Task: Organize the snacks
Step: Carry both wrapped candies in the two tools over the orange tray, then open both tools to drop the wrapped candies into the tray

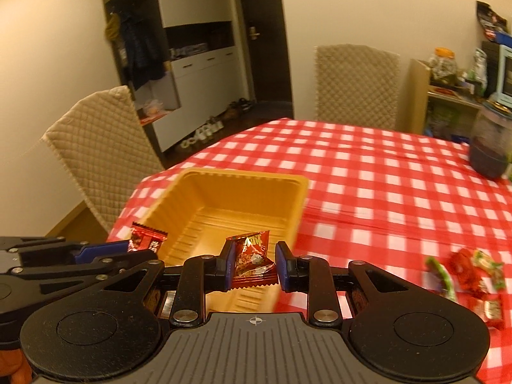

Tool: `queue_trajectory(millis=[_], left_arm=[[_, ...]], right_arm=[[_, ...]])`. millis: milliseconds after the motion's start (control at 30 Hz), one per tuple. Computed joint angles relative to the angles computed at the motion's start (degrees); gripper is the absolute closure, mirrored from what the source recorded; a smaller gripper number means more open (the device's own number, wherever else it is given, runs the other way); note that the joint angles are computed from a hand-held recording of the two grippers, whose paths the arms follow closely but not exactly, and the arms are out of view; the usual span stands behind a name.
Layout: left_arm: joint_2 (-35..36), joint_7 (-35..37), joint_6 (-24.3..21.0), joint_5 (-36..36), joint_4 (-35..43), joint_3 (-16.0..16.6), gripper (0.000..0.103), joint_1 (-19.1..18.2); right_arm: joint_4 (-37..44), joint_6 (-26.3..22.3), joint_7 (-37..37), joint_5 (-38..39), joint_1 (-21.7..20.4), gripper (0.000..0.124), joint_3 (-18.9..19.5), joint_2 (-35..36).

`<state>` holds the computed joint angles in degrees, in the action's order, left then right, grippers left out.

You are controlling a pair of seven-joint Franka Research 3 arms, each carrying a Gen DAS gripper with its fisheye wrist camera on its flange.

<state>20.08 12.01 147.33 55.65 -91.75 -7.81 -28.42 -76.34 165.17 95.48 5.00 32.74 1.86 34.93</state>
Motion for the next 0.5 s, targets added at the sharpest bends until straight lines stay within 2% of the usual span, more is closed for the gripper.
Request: queue_trajectory(millis=[267, 500], left_arm=[[-0.2, 2.3, 2.6, -2.5, -1.6, 0.0, 0.086, 2.3], [0.7, 4.1, 3.9, -4.1, -1.4, 0.5, 0.086, 2.7]], right_arm=[[5.7, -3.7, 0.6, -1.3, 1.2, 0.097, -0.6, 4.0], [8.5, -5.1, 1.0, -1.6, 1.4, 0.097, -0.5, 5.7]])
